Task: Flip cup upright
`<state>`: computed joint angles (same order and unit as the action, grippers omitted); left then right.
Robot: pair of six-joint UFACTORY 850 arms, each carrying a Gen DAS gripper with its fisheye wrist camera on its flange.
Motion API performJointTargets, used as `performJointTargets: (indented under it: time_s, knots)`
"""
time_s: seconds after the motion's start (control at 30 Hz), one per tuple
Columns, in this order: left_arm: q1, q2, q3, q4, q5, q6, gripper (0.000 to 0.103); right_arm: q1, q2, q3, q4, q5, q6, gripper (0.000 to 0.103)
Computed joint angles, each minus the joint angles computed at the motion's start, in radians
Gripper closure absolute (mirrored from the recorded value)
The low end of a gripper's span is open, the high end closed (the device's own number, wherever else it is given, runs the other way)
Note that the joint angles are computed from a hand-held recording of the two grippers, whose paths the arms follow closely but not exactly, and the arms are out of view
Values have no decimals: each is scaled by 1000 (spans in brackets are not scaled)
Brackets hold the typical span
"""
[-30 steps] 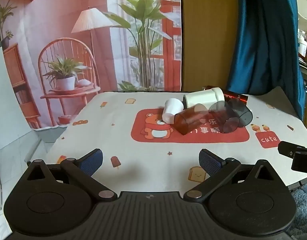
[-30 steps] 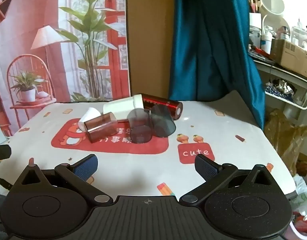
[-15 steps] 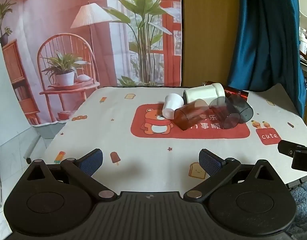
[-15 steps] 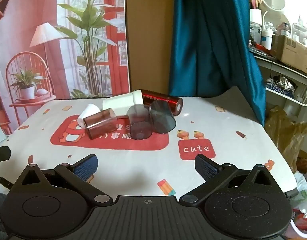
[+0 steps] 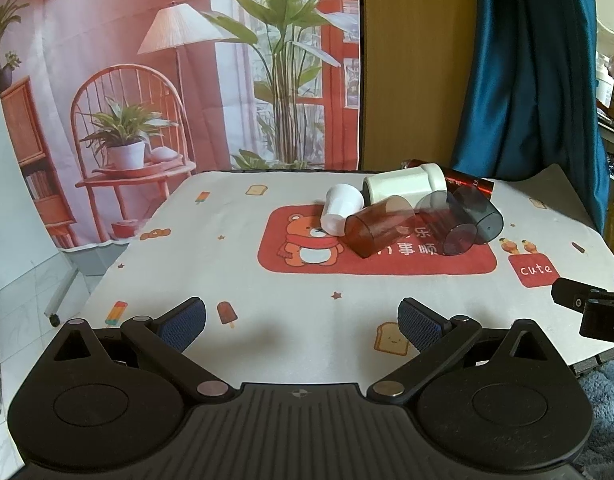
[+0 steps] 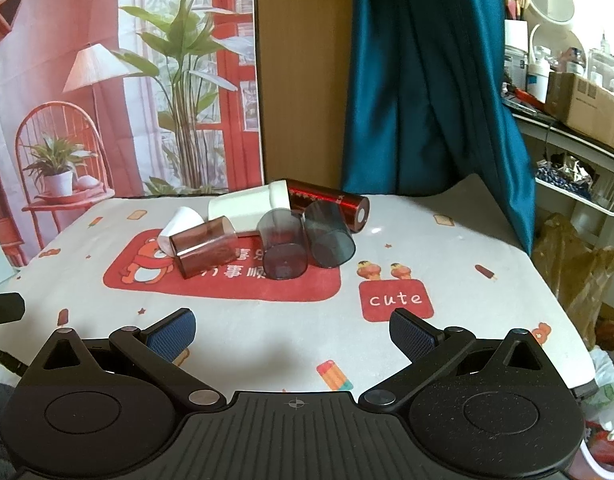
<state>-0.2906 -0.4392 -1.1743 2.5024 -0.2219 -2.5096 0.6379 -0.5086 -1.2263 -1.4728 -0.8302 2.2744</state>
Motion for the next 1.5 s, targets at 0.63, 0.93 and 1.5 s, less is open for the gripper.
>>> performJointTargets:
  time_s: [0.63,0.93,1.5]
  knots:
    - [-1,-1,7,22,-5,-24,0,-2,1,1,7,3,-6,0]
    - [-1,0,9,19,-3,-22,0,-2,2,3,6,2,-1,0]
    - [-1,0,9,22,-1,-26,0,-2,3,6,6,3,1,0]
